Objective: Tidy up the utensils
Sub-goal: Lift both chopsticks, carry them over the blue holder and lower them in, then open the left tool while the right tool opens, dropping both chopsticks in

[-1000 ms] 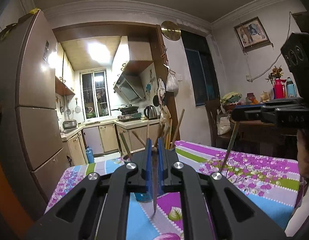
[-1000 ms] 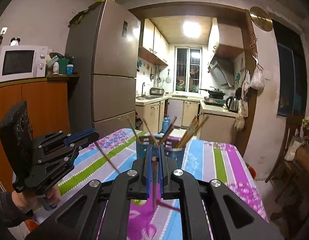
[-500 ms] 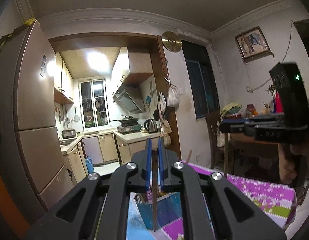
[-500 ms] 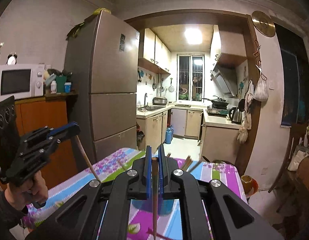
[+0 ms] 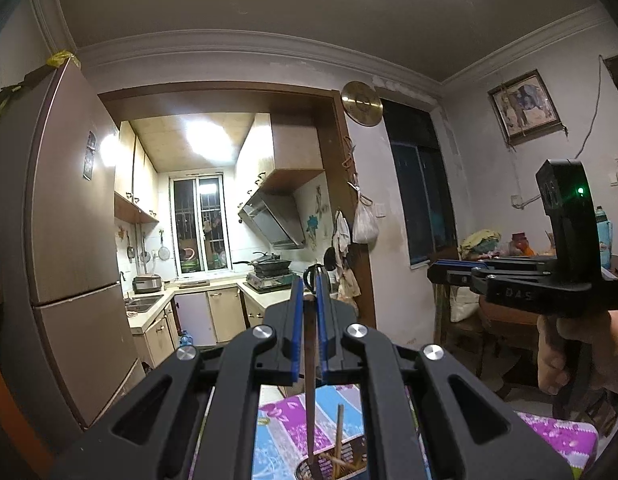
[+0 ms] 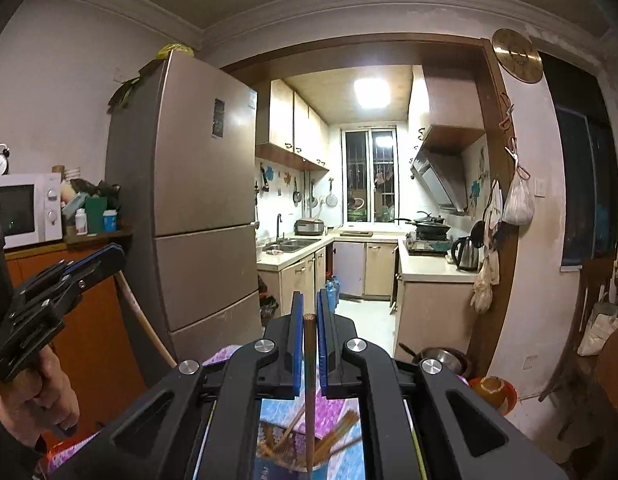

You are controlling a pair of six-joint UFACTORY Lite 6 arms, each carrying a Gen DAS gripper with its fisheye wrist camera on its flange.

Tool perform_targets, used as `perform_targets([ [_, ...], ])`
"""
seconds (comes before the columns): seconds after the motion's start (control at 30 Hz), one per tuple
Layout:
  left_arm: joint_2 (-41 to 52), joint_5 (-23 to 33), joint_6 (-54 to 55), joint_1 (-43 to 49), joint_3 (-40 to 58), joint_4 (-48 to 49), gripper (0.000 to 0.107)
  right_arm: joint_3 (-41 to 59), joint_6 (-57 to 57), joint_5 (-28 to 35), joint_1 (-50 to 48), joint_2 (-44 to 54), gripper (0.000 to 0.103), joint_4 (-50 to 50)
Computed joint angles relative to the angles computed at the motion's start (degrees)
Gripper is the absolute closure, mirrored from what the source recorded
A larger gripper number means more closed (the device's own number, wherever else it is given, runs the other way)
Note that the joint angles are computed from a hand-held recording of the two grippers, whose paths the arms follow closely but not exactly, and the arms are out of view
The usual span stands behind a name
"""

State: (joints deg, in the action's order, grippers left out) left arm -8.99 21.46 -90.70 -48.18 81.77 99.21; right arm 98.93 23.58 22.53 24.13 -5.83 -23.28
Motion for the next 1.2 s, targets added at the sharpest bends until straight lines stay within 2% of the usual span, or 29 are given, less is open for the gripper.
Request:
perform_targets([
  [0.23,6.69,-2.03,5.57,2.21,7.78,-5.85,0.102,14.65,-10.19,2.4,-3.3,10.91,0.096,10.25],
  [0.4,10.9,-4.65,8.51,4.45,11.23,-9.49,0.102,19.54,-14.47,1.78,-4.56,16.17,0.096,15.91],
  [0.73,18.6,-10.57,9.04,9.98,13.31,-13.52,0.102,15.8,-21.84,-3.44,-6.9,21.55,0.096,26.27],
  [0.87,22.11,-11.66,15.79,11.13,15.36,-21.42,0.102,14.13,-23.29,-4.57,-7.25,22.64,0.096,28.41],
  [1.13,25.94,-12.66,23.99,13.24,16.29,-31.08,0.102,13.33,-25.04,-5.39,-7.41,25.45,0.096,31.65],
  [1.2,27.2,-12.42,28.9,13.83,17.47,-36.5,0.102,12.73,-26.79,-5.52,-7.87,25.66,0.096,33.95],
])
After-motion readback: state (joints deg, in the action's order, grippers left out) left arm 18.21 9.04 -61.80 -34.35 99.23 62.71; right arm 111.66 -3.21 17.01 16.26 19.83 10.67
